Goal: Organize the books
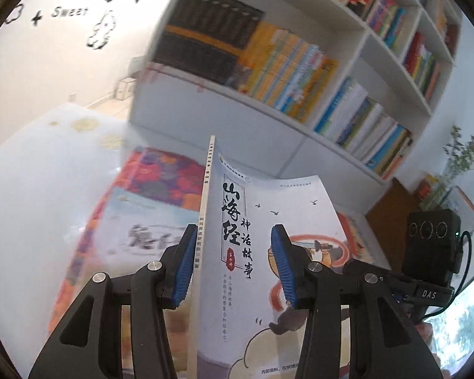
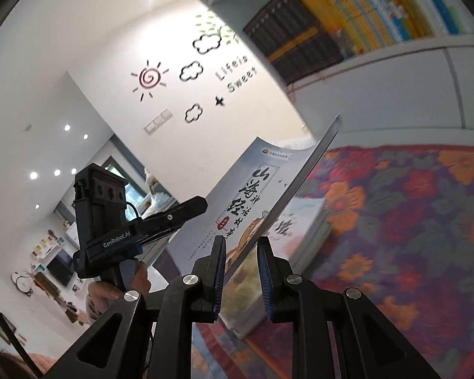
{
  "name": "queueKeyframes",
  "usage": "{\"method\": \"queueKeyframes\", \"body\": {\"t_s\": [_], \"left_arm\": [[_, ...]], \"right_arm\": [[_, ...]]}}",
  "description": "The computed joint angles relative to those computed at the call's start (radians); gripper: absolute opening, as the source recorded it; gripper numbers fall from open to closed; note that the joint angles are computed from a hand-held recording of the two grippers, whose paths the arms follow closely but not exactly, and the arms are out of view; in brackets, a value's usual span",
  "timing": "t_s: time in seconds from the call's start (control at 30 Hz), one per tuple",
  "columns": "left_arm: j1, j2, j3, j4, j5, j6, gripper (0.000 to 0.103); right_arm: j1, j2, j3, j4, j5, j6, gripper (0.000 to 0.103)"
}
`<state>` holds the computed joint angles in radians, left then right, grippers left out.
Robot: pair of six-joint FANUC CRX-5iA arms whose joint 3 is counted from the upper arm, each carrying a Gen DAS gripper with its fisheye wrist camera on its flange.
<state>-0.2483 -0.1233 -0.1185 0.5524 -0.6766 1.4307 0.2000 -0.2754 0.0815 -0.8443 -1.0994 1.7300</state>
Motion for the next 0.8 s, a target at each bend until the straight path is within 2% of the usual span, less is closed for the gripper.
{"method": "queueKeyframes", "body": {"t_s": [0.1, 0.3, 0.43, 0.7, 0.8], "left_arm": [[0.032, -0.012, -0.03, -0.007, -0.002, 0.009, 0.043], [0.1, -0.027, -0.132, 0.114, 0.015, -0.061, 0.043], [0.119, -0.021, -0.156, 0.139, 0.02, -0.082, 0.043], [0.127, 0.007, -0.122, 0.039, -0.016, -0.001, 0.043], [0.126, 0.011, -0.104, -0.02, -0.021, 0.052, 0.047]], "right_arm": [[0.055, 0.041, 0.01, 0.021, 0.016, -0.023, 0.019], [0.129, 0.118, 0.027, 0.057, 0.039, -0.066, 0.019], [0.175, 0.151, 0.035, 0.113, 0.051, -0.084, 0.019], [0.187, 0.189, 0.03, 0.151, 0.065, -0.13, 0.019], [0.18, 0.194, 0.025, 0.145, 0.06, -0.139, 0.019]]}}
